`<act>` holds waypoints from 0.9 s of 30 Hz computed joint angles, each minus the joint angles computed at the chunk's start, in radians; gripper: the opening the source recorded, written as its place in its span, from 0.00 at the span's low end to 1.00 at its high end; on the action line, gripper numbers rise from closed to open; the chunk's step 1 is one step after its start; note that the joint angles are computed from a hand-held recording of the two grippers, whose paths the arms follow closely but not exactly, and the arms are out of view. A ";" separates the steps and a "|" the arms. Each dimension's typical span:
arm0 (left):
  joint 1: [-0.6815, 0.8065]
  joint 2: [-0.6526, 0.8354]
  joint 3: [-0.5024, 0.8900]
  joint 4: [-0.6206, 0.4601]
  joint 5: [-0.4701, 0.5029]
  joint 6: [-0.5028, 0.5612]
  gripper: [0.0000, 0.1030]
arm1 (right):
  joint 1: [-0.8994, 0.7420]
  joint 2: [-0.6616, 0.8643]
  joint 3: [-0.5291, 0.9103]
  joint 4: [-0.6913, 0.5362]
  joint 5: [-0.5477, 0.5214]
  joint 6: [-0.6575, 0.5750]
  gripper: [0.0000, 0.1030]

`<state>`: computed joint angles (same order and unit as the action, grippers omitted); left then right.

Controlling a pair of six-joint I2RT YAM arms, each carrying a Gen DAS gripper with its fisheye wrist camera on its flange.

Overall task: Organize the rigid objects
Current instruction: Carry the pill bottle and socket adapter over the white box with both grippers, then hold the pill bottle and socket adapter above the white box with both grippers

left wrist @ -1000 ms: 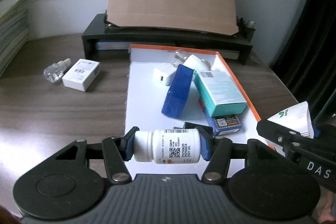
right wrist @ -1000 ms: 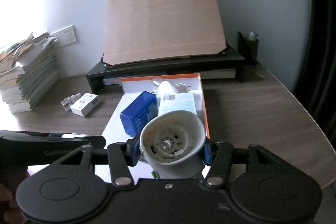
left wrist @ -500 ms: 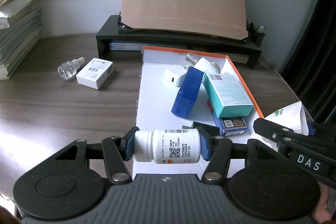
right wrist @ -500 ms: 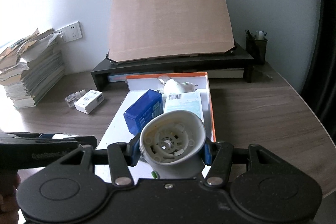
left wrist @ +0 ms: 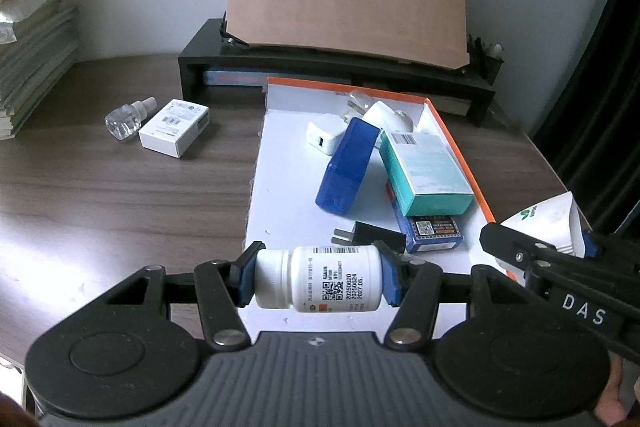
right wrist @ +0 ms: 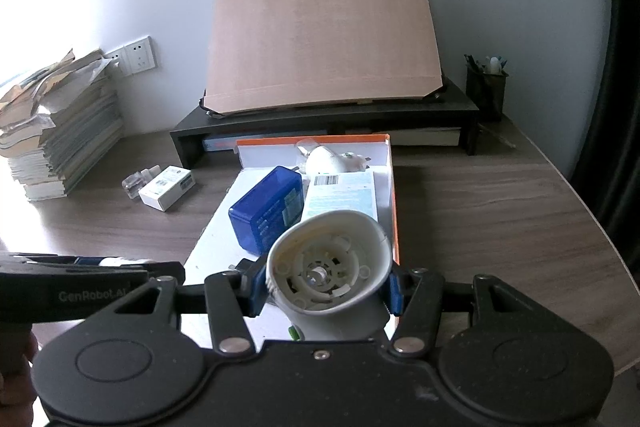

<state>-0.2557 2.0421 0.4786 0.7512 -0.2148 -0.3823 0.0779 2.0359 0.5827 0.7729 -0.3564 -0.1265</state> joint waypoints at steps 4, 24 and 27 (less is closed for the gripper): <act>-0.002 0.008 0.008 0.002 0.001 0.004 0.56 | -0.006 0.001 -0.003 0.004 -0.004 -0.007 0.63; 0.020 0.036 0.032 -0.001 0.041 0.008 0.56 | 0.009 0.016 0.019 -0.017 0.009 -0.010 0.63; 0.026 0.041 0.035 0.003 0.050 0.013 0.56 | 0.013 0.018 0.020 -0.017 0.017 -0.005 0.63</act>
